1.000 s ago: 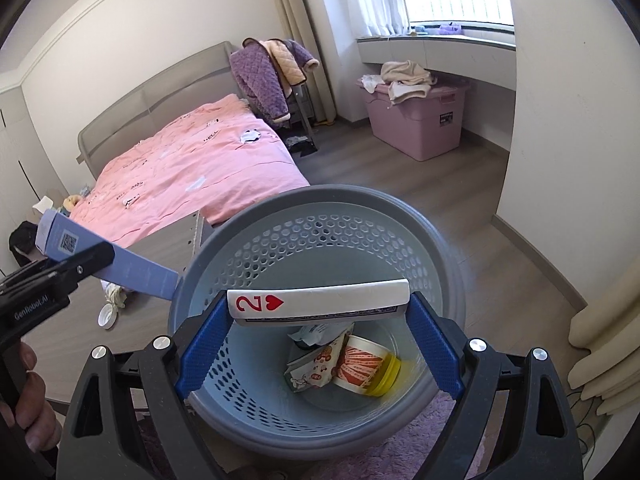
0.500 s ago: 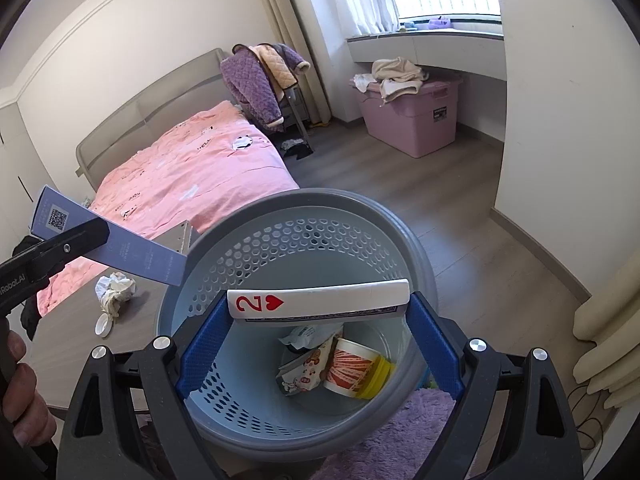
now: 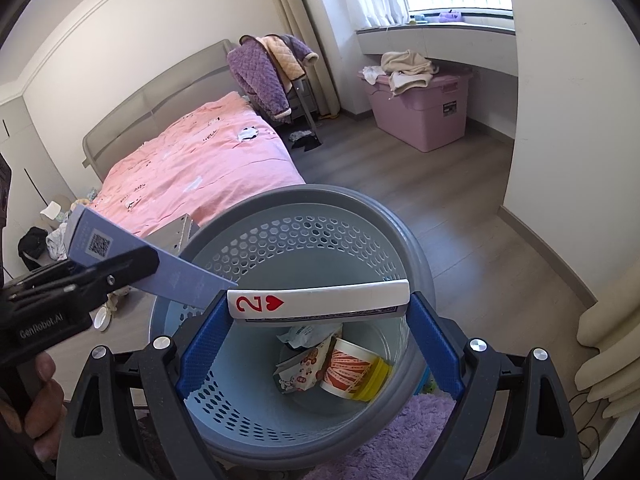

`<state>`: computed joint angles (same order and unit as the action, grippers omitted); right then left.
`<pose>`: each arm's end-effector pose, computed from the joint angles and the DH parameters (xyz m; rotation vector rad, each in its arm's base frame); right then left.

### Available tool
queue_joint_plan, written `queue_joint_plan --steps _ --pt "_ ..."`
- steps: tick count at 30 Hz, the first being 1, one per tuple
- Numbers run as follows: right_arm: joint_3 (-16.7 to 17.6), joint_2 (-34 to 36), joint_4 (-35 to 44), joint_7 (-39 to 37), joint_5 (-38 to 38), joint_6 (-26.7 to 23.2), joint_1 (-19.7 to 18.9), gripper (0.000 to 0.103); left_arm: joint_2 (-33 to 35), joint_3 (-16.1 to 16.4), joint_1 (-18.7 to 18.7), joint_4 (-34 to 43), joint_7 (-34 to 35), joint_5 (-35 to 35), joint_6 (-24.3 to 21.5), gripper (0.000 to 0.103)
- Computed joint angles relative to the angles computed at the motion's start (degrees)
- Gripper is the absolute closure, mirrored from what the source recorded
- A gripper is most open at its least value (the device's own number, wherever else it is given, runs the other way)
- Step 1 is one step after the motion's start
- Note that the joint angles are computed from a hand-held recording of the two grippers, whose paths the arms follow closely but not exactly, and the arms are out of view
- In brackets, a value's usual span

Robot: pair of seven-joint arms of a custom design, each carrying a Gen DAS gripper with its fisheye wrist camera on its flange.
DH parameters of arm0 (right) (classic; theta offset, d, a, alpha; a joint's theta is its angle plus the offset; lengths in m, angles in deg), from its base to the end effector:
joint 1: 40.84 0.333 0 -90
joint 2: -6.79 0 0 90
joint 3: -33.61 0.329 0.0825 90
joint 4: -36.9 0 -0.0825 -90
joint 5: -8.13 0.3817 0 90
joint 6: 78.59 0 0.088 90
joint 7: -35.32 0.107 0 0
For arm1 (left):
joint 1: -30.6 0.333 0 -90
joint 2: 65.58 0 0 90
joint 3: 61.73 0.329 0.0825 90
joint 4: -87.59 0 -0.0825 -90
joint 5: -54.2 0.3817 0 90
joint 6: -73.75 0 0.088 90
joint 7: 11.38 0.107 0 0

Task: Collect trash
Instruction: 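Carry box and card strip over the basket and open both tools, then return both tools from the basket to the table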

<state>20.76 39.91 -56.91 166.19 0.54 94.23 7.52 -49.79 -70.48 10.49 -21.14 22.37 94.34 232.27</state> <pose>0.5765 0.4651 0.3952 -1.7509 1.5542 -0.3275 0.5660 -0.3343 0.4341 -1.7711 1.9240 -0.7580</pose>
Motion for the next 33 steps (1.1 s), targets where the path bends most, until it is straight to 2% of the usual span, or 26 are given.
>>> queue_joint_plan --steps 4,7,8,14,33 --pt "1.1 0.4 1.0 -1.4 0.1 -0.9 -1.0 0.015 0.2 -0.1 0.1 -0.1 0.3 -0.7 -0.4 0.056" --pt "1.4 0.4 0.9 -1.6 0.3 -0.6 -1.2 0.007 -0.3 0.6 -0.5 -0.3 -1.4 1.1 -0.8 0.039" --pt "1.2 0.3 0.7 -1.4 0.3 -0.4 -1.0 0.007 -0.4 0.8 -0.7 -0.3 -2.1 1.9 -0.8 0.038" --pt "0.1 0.2 0.4 -0.2 -0.1 -0.7 0.1 0.007 -0.7 0.5 -0.2 -1.0 -3.4 2.8 -1.3 0.038" --pt "1.7 0.2 0.6 -0.2 -0.4 -1.4 -0.5 0.007 -3.5 0.2 1.1 -4.8 -7.6 4.3 -1.0 0.036"
